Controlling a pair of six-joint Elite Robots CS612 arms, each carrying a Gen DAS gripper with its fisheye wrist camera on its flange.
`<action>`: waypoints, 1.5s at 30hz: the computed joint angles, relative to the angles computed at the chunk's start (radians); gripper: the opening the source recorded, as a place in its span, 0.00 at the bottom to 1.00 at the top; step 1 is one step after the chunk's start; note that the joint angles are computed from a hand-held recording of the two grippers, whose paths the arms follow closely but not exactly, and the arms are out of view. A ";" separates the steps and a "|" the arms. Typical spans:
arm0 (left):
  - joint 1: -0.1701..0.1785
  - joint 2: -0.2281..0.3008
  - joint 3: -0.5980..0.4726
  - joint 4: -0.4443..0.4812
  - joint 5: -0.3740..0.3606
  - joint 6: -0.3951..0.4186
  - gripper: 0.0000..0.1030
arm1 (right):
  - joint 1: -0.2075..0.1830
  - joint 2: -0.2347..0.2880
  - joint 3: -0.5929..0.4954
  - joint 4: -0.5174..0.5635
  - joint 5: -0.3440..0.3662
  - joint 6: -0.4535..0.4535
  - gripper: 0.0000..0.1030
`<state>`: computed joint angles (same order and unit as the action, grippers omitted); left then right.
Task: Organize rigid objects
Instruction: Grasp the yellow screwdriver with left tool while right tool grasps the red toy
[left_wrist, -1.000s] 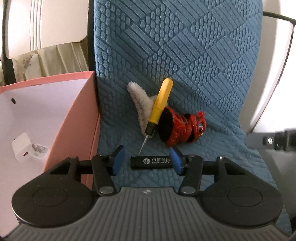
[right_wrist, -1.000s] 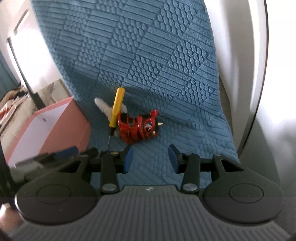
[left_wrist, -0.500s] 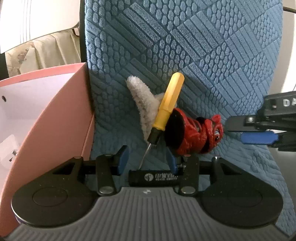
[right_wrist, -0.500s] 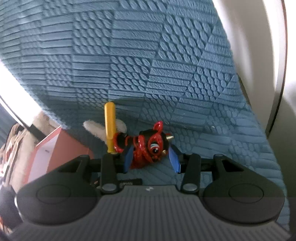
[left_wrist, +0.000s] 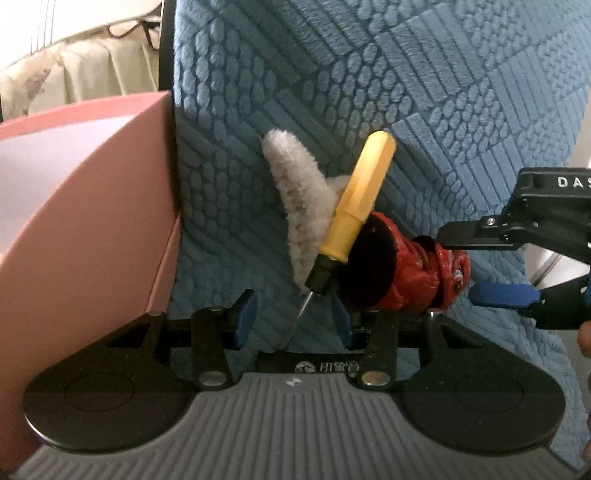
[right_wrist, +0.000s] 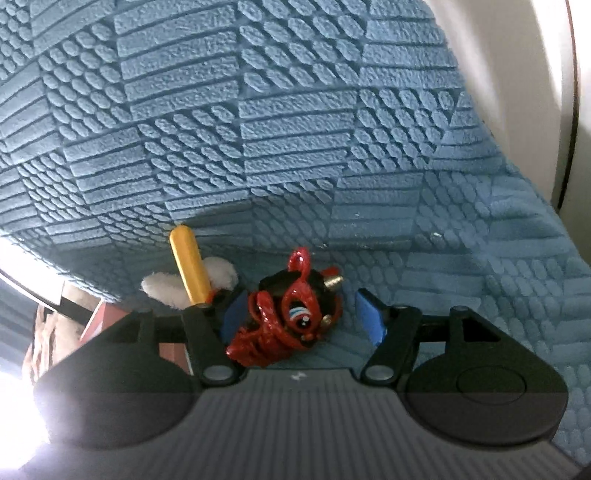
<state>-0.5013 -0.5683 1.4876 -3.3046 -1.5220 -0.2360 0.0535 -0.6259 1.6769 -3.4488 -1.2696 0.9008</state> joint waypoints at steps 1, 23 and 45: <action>0.004 0.002 -0.006 0.009 -0.016 -0.024 0.50 | -0.004 0.006 -0.008 0.000 0.023 0.014 0.65; 0.002 -0.028 0.009 0.041 -0.065 0.016 0.10 | -0.010 0.035 -0.040 0.007 0.048 0.062 0.52; 0.000 -0.146 0.185 -0.035 -0.165 -0.016 0.03 | 0.038 -0.164 0.124 0.156 -0.262 -0.271 0.49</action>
<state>-0.5015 -0.7148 1.6722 -3.3400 -1.6872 -0.2523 0.0918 -0.7900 1.8010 -3.2927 -1.5317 0.6301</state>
